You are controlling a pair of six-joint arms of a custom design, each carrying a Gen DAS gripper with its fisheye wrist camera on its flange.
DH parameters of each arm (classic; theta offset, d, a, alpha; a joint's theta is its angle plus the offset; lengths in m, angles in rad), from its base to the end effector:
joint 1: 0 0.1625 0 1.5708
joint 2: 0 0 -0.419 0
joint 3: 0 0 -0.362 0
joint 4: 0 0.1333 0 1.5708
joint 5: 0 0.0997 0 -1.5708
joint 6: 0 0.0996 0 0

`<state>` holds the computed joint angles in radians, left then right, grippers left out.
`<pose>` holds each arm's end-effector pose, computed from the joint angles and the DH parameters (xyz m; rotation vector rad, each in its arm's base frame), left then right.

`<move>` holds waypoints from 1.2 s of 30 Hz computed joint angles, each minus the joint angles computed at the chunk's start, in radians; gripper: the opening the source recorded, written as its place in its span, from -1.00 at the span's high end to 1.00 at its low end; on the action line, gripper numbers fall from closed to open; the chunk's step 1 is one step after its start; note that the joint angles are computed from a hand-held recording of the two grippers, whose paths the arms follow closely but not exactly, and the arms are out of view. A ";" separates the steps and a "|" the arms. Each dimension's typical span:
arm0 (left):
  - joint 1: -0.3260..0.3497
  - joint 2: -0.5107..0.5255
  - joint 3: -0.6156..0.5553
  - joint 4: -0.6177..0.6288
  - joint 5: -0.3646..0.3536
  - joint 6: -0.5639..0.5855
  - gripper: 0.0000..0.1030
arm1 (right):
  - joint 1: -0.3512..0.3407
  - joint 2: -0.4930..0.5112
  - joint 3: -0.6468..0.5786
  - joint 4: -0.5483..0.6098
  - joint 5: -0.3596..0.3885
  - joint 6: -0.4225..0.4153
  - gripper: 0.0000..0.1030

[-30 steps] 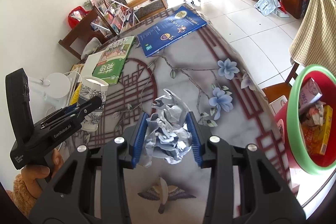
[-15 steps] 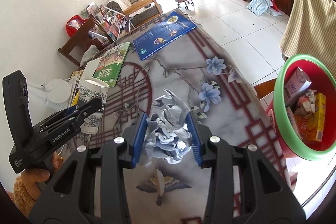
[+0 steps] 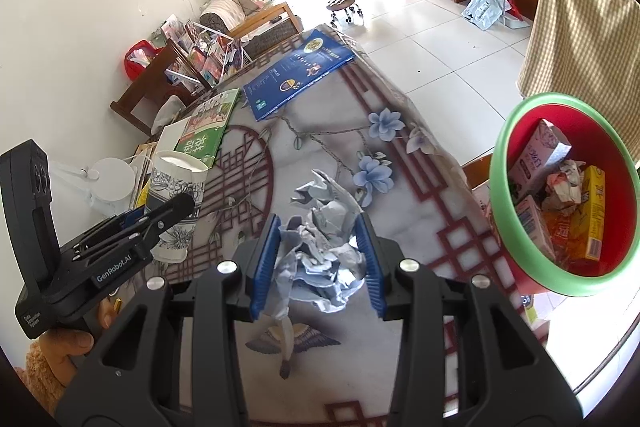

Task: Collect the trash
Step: 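Carry the paper cup and crumpled foil over the red bucket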

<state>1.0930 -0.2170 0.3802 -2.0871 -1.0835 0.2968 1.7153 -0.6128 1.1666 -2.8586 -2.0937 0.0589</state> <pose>-0.2496 -0.8734 0.1458 0.8889 2.4894 -0.5285 0.1954 -0.7623 0.2158 -0.1508 -2.5228 1.0297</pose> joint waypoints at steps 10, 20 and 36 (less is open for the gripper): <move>-0.034 -0.044 0.144 -0.080 0.020 -0.028 0.41 | -0.032 -0.072 0.082 -0.017 0.024 -0.009 0.26; -0.070 -0.033 0.189 -0.118 0.047 -0.065 0.41 | -0.076 -0.140 0.134 -0.012 0.071 -0.044 0.26; -0.119 0.055 0.110 -0.079 0.066 -0.095 0.41 | -0.145 -0.225 0.185 -0.004 0.129 -0.078 0.26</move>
<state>0.9735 -0.1616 0.4900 -2.1664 -1.0175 0.2022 1.5698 -0.8374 1.3516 -2.8623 -1.9648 -0.0188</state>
